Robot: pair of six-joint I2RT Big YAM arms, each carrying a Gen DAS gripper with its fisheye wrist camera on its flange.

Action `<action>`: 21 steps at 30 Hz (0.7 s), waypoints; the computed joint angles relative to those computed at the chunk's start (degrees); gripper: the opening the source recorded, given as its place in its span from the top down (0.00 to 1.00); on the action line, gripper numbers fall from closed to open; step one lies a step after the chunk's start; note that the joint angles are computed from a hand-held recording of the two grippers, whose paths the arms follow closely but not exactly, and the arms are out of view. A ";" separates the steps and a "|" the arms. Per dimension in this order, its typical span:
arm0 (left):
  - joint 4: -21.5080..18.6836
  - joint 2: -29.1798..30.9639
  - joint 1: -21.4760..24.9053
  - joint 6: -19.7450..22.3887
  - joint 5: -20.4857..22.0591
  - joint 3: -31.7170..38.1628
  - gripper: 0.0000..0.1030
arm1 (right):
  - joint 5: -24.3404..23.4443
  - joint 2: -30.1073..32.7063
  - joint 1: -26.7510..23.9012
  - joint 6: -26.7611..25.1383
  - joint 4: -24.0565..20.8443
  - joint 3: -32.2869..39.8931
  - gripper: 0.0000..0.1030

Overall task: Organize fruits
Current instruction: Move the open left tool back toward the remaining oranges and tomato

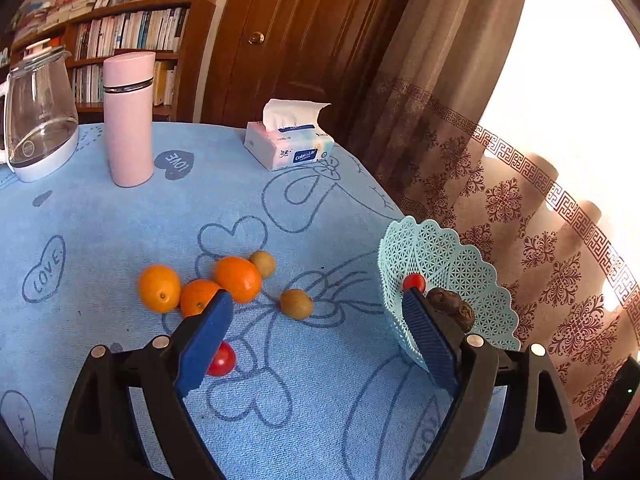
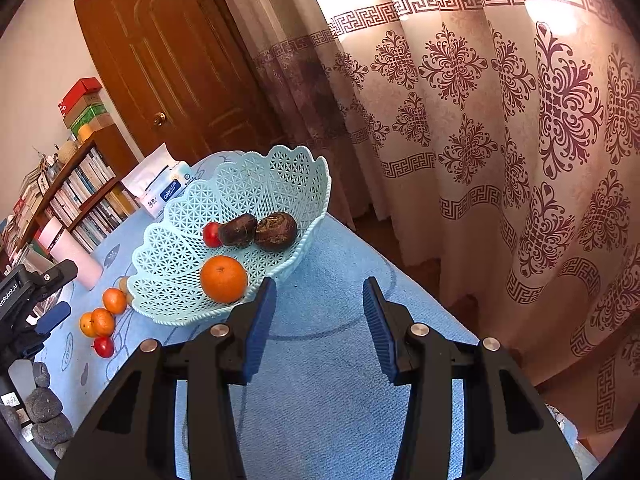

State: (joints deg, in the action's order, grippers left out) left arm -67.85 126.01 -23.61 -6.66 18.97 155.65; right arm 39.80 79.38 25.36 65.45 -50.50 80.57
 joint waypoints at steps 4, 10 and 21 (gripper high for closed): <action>0.89 -1.05 1.19 -0.75 -0.47 -2.22 0.17 | -0.02 0.15 -0.06 0.08 -0.44 0.23 0.55; 2.13 -2.29 2.76 -1.91 -0.90 -4.66 0.17 | 0.04 0.30 -0.10 0.08 -1.01 0.55 0.55; 3.43 -3.01 5.67 -3.59 -2.36 -6.85 0.17 | 0.31 0.57 0.09 0.01 -2.33 1.45 0.55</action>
State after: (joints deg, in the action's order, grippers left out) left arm -64.43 123.00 -17.94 -10.25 16.61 148.80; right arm 40.11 79.96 25.45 65.46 -52.83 82.02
